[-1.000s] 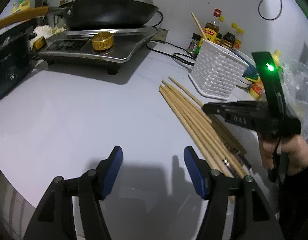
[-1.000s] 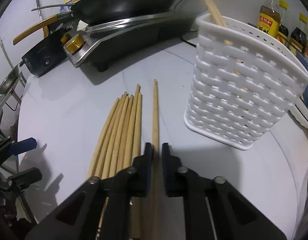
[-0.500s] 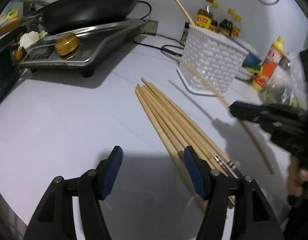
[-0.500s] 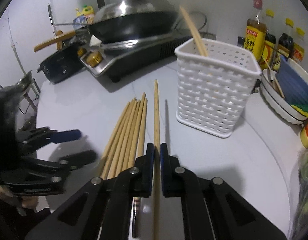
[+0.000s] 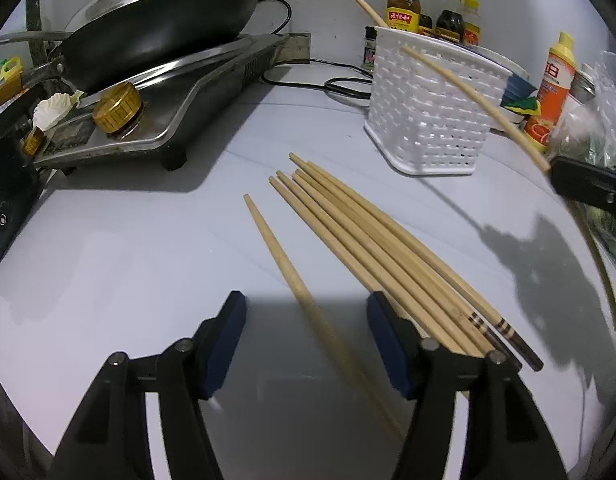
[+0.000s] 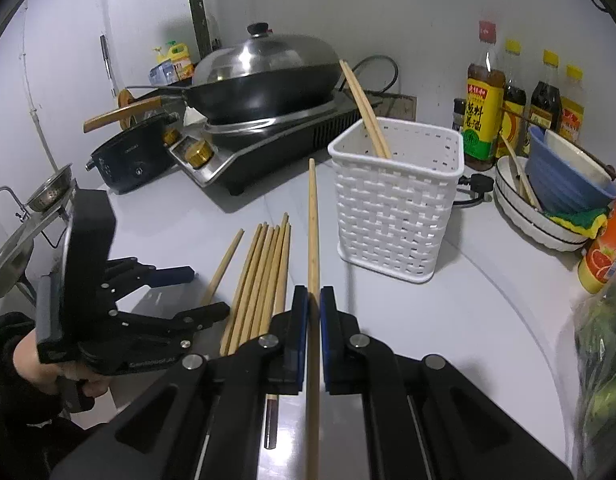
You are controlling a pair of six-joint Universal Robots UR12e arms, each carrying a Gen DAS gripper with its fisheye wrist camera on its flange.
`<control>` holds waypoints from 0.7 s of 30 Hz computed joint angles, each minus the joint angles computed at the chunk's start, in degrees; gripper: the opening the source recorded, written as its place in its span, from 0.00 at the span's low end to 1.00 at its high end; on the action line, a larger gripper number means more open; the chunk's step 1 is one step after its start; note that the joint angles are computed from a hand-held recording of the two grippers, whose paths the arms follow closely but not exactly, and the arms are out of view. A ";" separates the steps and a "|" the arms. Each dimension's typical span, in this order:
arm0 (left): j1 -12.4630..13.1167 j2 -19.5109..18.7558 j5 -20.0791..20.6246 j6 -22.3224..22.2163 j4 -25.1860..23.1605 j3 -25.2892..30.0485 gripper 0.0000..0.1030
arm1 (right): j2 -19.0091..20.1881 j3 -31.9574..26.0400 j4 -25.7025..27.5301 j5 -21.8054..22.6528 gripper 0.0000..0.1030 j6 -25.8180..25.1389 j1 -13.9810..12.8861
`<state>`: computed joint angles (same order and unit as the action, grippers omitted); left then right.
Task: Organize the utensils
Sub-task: 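Grasp another chopstick with the left gripper while the right gripper holds its chopstick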
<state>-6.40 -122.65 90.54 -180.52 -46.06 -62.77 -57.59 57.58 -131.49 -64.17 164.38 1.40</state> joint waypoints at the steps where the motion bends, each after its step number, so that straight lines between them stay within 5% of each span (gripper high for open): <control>1: 0.06 0.08 0.00 -0.12 0.24 -0.14 0.40 | -0.20 0.19 -0.43 0.05 0.05 0.07 -0.07; 6: 0.43 0.31 0.45 -1.12 1.74 -0.85 0.12 | -0.79 0.68 -1.62 0.22 0.05 0.70 -0.44; 21: 2.49 2.90 -6.00 -5.66 7.13 -4.77 0.06 | -1.22 -0.14 -3.91 0.44 0.05 3.09 -1.50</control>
<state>-3.91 -119.75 84.55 -186.18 -38.93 -67.54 -58.81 57.44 -135.40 -63.72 167.46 -0.11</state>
